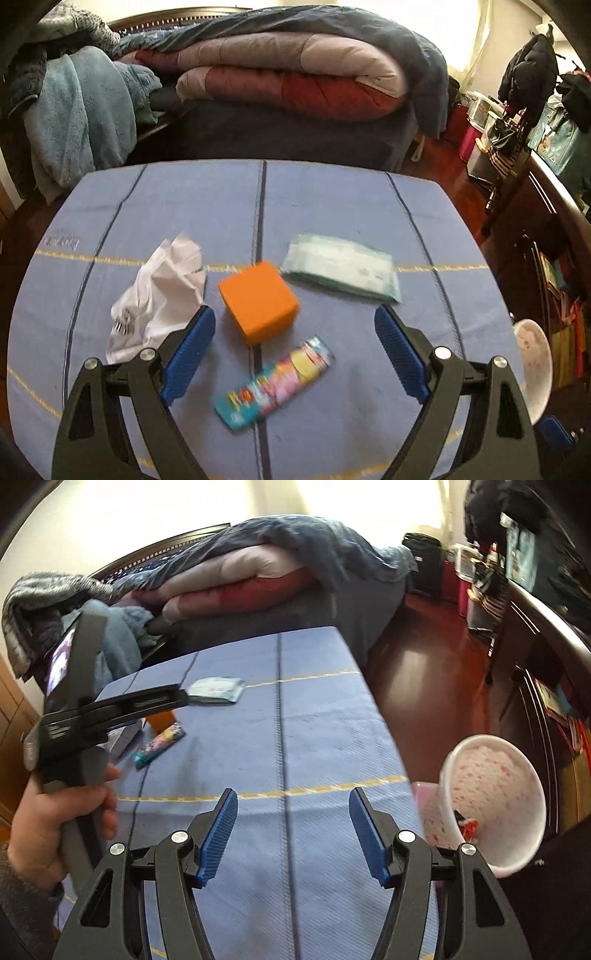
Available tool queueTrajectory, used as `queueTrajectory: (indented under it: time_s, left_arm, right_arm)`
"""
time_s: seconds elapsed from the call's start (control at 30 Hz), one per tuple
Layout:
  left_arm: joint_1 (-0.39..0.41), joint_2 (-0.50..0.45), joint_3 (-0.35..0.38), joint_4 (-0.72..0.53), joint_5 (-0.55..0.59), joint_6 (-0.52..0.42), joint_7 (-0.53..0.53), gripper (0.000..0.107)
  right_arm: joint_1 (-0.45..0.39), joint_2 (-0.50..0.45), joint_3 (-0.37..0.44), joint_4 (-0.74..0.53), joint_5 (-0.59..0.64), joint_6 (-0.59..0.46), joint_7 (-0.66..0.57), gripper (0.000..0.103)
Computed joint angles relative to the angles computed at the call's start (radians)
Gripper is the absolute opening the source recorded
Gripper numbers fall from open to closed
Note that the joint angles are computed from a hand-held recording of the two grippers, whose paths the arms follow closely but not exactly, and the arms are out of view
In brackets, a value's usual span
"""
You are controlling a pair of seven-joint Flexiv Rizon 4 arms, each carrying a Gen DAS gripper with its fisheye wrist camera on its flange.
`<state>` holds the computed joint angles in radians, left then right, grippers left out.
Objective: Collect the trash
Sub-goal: 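Move both open tools back over the table, then grasp the orange cube with the left tool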
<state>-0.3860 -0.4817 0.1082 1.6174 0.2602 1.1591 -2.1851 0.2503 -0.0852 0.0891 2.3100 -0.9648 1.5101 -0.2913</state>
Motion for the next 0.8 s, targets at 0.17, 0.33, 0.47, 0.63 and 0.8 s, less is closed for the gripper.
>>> queueTrajectory:
  time_s: [0.17,0.33,0.47,0.63,0.8]
  left_arm:
    - [0.009,-0.051,0.011,-0.052,0.001,0.012,0.014,0.088]
    - [0.026,-0.066,0.000,-0.056,-0.016,0.043,0.062,0.052]
    - [0.052,-0.058,-0.021,-0.013,-0.052,0.101,0.119,0.046]
    - [0.074,0.004,-0.018,0.097,-0.106,0.210,0.153,0.045]
    - [0.083,0.099,0.023,0.209,-0.131,0.287,0.156,0.046]
  right_arm:
    - [0.030,-0.041,-0.009,-0.050,-0.008,-0.010,-0.010,0.063]
    - [0.068,-0.082,-0.027,-0.105,-0.020,-0.018,-0.010,0.063]
    - [0.094,-0.110,-0.044,-0.141,-0.020,-0.022,-0.008,0.063]
    - [0.124,-0.149,-0.048,-0.194,0.010,-0.045,-0.037,0.063]
    - [0.164,-0.226,-0.012,-0.279,0.136,-0.089,-0.172,0.063]
